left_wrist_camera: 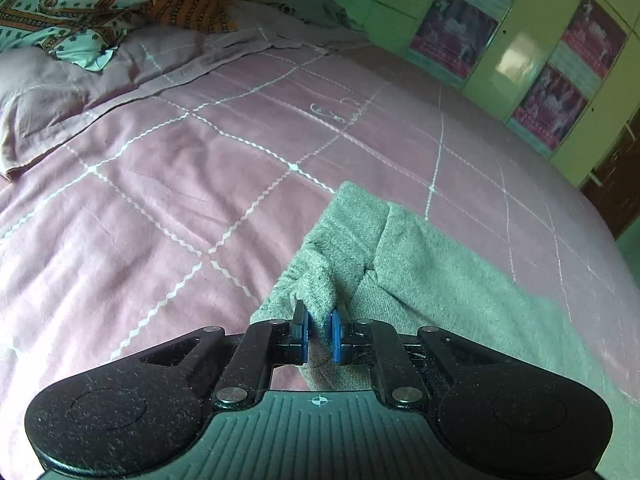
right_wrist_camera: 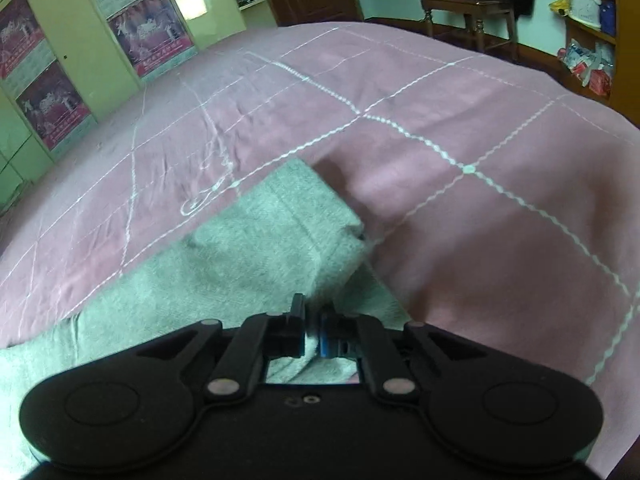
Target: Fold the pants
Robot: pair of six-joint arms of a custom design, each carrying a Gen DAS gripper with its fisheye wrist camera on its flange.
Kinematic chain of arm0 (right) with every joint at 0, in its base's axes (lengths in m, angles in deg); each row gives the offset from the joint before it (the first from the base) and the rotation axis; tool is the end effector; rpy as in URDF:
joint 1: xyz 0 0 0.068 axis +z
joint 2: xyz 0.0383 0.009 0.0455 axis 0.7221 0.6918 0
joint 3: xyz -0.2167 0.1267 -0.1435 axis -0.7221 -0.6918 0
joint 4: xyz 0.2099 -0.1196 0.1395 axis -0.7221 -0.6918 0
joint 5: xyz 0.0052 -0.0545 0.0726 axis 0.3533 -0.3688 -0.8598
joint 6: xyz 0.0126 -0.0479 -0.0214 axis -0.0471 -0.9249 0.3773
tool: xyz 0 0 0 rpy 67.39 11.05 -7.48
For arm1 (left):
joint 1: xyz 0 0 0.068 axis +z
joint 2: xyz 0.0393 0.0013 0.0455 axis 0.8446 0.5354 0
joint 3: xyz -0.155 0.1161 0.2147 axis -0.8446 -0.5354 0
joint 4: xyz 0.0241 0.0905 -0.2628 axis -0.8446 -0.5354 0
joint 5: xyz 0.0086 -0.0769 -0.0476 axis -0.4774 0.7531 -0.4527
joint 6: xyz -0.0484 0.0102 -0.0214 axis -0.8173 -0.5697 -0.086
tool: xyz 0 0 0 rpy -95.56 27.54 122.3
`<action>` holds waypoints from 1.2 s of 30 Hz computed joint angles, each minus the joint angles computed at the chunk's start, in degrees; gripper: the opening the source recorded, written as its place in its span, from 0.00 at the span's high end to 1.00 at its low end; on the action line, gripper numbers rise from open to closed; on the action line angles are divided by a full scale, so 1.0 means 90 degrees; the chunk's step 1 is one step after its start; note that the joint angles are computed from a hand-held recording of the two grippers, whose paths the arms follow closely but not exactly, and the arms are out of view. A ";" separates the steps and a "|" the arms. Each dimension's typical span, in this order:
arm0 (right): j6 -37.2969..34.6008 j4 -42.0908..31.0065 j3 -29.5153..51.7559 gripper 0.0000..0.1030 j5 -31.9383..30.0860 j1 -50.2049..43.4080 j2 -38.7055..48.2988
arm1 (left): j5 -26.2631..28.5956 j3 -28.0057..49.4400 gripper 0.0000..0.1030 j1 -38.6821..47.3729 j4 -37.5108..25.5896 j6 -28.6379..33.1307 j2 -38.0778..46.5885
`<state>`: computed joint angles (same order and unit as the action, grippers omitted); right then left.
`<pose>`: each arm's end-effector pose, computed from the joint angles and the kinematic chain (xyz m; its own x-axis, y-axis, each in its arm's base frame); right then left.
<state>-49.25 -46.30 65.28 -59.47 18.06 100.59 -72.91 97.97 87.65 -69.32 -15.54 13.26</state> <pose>0.2350 -0.1141 0.2733 -0.6441 0.4768 -0.5982 0.3688 0.8786 0.3033 0.1958 0.1050 0.1960 -0.5227 -0.5932 -0.6123 -0.5256 0.7897 -0.3165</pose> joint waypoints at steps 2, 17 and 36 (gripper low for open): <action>-0.0054 -0.0123 0.0031 0.93 -0.0087 -0.0033 0.0034 | 0.0021 0.0122 0.90 0.0022 -0.0132 0.0027 0.0107; -0.0296 -0.0335 0.0351 0.86 0.0205 0.0221 0.0314 | 0.1367 0.0369 0.89 0.0922 -0.0338 0.0796 0.0565; -0.0369 -0.0421 0.0152 0.93 0.0017 -0.0351 0.0015 | 0.0963 -0.0053 0.89 0.0716 0.0232 0.0423 0.0247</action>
